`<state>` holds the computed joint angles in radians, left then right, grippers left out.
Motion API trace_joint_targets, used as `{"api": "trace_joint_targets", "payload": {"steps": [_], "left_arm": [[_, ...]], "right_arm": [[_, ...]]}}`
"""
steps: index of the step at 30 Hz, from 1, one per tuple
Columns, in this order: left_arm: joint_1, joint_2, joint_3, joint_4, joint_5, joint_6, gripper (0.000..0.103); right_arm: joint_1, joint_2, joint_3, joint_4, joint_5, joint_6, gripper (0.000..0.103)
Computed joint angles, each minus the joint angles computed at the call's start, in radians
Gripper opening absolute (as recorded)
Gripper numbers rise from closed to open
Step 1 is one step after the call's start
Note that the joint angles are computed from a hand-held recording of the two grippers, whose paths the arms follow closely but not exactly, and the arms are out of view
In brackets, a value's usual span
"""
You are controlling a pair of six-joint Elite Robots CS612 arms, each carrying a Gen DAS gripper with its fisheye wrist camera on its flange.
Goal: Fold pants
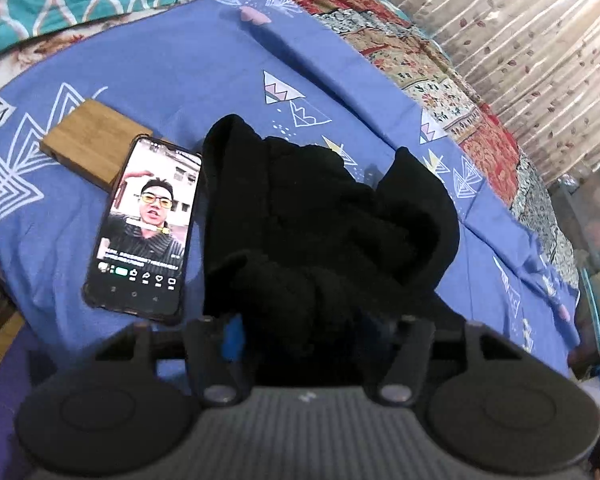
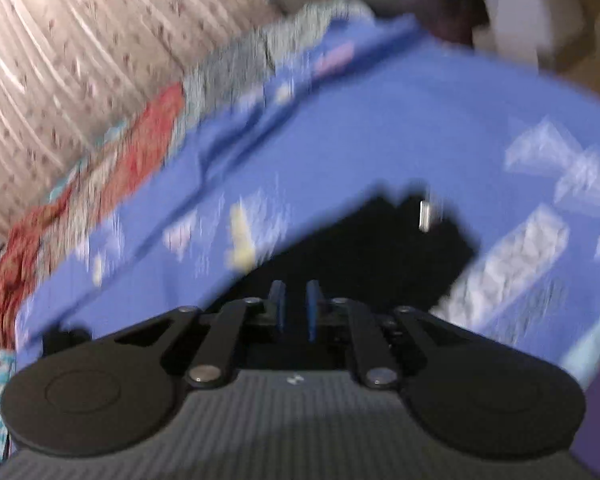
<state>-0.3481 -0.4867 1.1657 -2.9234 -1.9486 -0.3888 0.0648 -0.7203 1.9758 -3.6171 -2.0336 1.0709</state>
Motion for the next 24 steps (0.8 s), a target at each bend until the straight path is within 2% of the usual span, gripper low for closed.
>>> {"api": "trace_joint_targets", "payload": {"steps": [1, 2, 3, 4, 6, 8, 12, 14, 15, 16, 18, 20, 24], "left_arm": [[0.001, -0.002, 0.006, -0.003, -0.004, 0.003, 0.073], [0.003, -0.006, 0.016, -0.01, -0.004, 0.001, 0.08], [0.004, -0.01, 0.029, -0.027, -0.001, -0.004, 0.087], [0.006, -0.013, 0.041, -0.045, 0.002, -0.009, 0.09], [0.011, -0.019, 0.062, -0.071, 0.001, -0.026, 0.092], [0.018, -0.021, 0.081, -0.101, -0.007, -0.06, 0.095], [0.024, -0.009, 0.089, -0.106, -0.049, -0.112, 0.096], [0.021, 0.002, 0.079, -0.083, -0.071, -0.118, 0.094], [0.017, 0.008, 0.072, -0.073, -0.081, -0.116, 0.084], [0.014, 0.014, 0.065, -0.066, -0.092, -0.108, 0.051], [0.011, 0.027, 0.034, -0.009, -0.123, -0.101, 0.014], [0.01, 0.048, -0.02, 0.02, -0.154, -0.119, 0.012], [-0.004, 0.091, -0.19, 0.041, -0.187, -0.09, 0.01]], "right_arm": [[0.004, 0.005, -0.002, 0.011, 0.015, 0.015, 0.025], [0.009, 0.012, -0.002, 0.016, 0.02, 0.031, 0.028], [0.009, 0.012, 0.002, 0.019, 0.022, 0.049, 0.038], [0.005, 0.015, 0.005, 0.017, 0.024, 0.07, 0.048], [0.001, 0.015, 0.011, 0.019, 0.019, 0.136, 0.057], [-0.004, 0.011, 0.014, 0.037, 0.001, 0.192, 0.059], [-0.03, 0.022, -0.019, 0.074, -0.003, 0.192, 0.06], [-0.039, 0.022, -0.045, 0.132, -0.004, 0.18, 0.048], [-0.044, 0.022, -0.059, 0.162, -0.007, 0.167, 0.014], [-0.051, 0.018, -0.069, 0.186, 0.0, 0.143, 0.003], [-0.06, 0.003, -0.082, 0.218, -0.043, 0.122, 0.003], [-0.075, -0.013, -0.083, 0.157, -0.078, 0.096, 0.003], [-0.103, -0.079, -0.104, 0.147, -0.161, 0.0, 0.003]]}}
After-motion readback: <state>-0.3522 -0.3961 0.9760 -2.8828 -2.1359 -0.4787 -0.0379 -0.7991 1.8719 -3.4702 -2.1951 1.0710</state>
